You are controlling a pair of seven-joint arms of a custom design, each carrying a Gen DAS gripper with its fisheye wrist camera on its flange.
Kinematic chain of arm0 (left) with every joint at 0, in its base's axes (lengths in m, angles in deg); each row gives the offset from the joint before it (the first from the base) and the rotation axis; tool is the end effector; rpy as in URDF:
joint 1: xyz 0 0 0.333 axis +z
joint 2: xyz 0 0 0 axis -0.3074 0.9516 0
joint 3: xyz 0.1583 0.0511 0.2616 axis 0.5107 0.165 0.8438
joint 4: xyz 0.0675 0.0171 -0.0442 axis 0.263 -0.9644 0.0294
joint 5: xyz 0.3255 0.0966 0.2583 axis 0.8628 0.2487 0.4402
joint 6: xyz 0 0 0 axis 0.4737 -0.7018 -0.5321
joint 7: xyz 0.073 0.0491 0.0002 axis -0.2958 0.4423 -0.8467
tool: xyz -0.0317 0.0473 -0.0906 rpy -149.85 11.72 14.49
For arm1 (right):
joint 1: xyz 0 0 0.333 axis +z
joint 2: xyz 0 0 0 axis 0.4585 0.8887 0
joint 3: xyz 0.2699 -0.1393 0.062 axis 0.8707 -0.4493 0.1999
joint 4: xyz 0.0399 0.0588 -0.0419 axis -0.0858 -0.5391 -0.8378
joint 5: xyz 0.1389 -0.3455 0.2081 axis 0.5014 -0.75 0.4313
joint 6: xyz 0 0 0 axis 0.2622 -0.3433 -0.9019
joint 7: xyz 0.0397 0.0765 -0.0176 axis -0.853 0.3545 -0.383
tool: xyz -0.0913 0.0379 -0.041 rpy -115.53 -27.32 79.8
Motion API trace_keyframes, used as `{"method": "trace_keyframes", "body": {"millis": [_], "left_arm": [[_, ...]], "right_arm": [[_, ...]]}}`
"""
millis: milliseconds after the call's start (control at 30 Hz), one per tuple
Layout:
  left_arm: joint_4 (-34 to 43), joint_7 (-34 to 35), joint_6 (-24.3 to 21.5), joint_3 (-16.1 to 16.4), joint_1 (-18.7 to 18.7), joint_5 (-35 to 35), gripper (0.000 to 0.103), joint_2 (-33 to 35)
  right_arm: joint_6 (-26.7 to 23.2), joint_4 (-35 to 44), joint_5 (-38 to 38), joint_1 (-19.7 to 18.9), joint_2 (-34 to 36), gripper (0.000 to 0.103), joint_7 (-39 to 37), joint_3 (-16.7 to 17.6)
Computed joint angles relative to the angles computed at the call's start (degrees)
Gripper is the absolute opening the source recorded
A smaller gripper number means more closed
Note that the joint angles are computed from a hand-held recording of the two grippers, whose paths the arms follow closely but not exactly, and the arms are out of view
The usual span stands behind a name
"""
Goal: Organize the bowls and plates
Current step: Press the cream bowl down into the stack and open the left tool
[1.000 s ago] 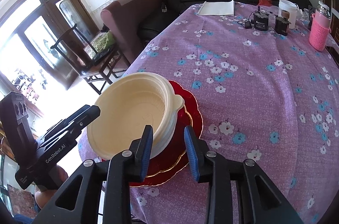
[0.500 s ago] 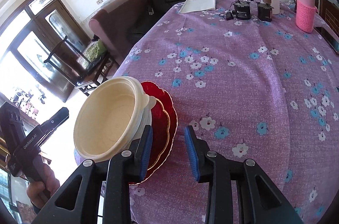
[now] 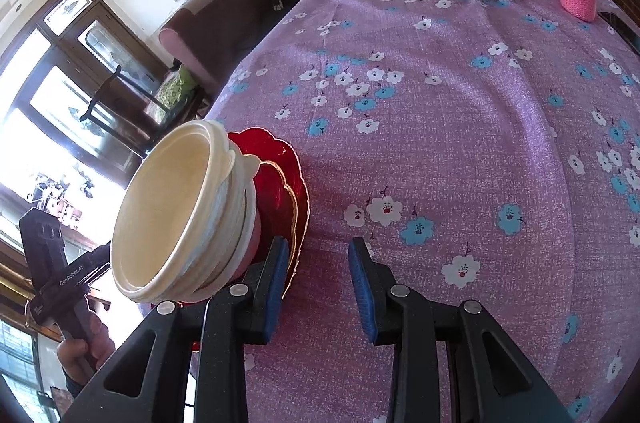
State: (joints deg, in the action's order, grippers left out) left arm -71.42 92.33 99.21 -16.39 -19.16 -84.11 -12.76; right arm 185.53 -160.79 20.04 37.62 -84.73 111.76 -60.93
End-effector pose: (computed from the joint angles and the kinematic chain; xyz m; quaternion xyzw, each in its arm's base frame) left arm 0.6764 -0.2021 0.4036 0.6200 -0.6720 0.4050 0.0024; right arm 0.5646 0.0573 0.4311 -0.6272 0.6976 -0.0400 0.3440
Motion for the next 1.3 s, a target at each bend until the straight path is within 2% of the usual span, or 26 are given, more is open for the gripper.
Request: {"method": "trace_keyframes", "body": {"millis": [200,267,367,500,567,633,733,867,1067,1300], "left_arm": [[0.8,-4.6,0.5,1.9,-2.1,6.7,0.024,1.3],[1.1,-5.1,0.5,1.4,-1.8,7.6,0.024,1.9],[2.0,-7.3,0.4,1.6,-2.5,10.5,0.024,3.0],[2.6,-8.3,1.9,0.9,-2.5,12.7,0.024,4.0],[2.7,-8.0,2.6,0.2,-2.5,13.5,0.02,4.3],[2.6,-10.7,3.9,1.8,-4.4,17.5,0.02,4.2],[3.3,-11.1,3.5,0.4,-3.4,17.9,0.02,4.8],[4.7,-12.1,3.1,0.0,-4.3,19.9,0.02,5.6],[10.5,-12.9,2.2,-1.3,-7.2,23.3,0.029,8.8],[23.3,-14.8,-3.7,-1.7,-13.4,28.4,0.03,17.1]], "right_arm": [[-1.2,1.3,0.7,-0.1,1.7,0.034,-0.7,0.3],[-1.6,1.8,-0.1,-0.3,2.5,0.023,-0.1,0.6],[-1.0,2.5,-0.4,-0.2,3.5,0.017,-0.3,1.3],[-0.2,3.0,-1.2,0.0,4.8,0.015,0.1,2.1],[0.6,3.0,-1.2,0.1,5.2,0.015,-0.1,2.5],[2.1,2.6,-1.3,0.2,5.1,0.014,-0.5,2.8],[2.3,2.2,-0.8,0.1,4.8,0.013,-0.7,2.6],[2.1,1.1,-0.1,-0.4,3.6,0.013,-0.5,2.0],[6.8,-4.5,-2.8,-1.0,-1.9,0.013,1.5,0.4],[9.1,-11.8,-4.7,-2.9,-8.9,0.013,5.7,-4.4]]}}
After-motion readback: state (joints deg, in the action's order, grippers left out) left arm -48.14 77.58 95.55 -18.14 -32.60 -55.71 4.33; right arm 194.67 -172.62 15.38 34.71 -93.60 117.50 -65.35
